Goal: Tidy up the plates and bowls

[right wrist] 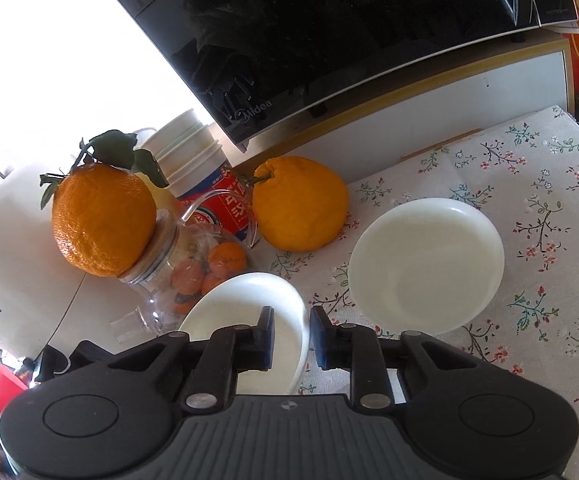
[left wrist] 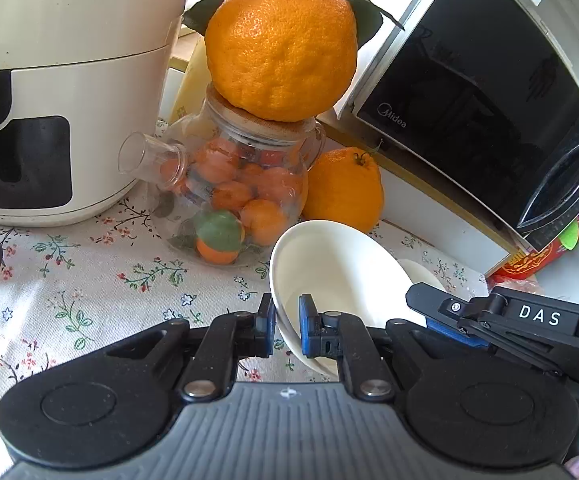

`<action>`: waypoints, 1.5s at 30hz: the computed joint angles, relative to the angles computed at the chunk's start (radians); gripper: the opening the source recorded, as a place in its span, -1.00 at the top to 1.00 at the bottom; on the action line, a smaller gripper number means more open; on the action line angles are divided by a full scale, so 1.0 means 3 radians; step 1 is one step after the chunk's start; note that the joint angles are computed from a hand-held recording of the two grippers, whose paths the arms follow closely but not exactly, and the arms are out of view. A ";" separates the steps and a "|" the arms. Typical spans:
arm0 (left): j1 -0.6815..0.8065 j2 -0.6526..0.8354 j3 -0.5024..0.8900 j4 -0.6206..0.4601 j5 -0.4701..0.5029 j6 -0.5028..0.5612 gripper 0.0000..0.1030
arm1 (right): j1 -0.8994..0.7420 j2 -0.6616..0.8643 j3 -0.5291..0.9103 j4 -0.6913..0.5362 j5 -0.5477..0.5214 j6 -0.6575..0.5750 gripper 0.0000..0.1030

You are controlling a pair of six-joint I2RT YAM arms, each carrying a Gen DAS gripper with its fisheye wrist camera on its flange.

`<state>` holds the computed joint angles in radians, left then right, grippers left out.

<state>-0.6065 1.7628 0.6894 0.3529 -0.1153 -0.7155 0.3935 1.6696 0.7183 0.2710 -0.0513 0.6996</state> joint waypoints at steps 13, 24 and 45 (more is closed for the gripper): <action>-0.0109 -0.0825 -0.0557 -0.0242 0.0010 0.0016 0.79 | 0.0189 -0.0668 -0.0371 -0.0229 0.0005 0.0062 0.63; 0.0030 -0.1343 -0.0880 -0.0531 0.0150 0.0067 0.79 | 0.0597 -0.0979 -0.0482 -0.0497 0.0175 0.0071 0.63; 0.0148 -0.1720 -0.1217 -0.0809 -0.0291 0.0275 0.79 | 0.1220 -0.0280 -0.0031 -0.0544 0.0482 0.0075 0.63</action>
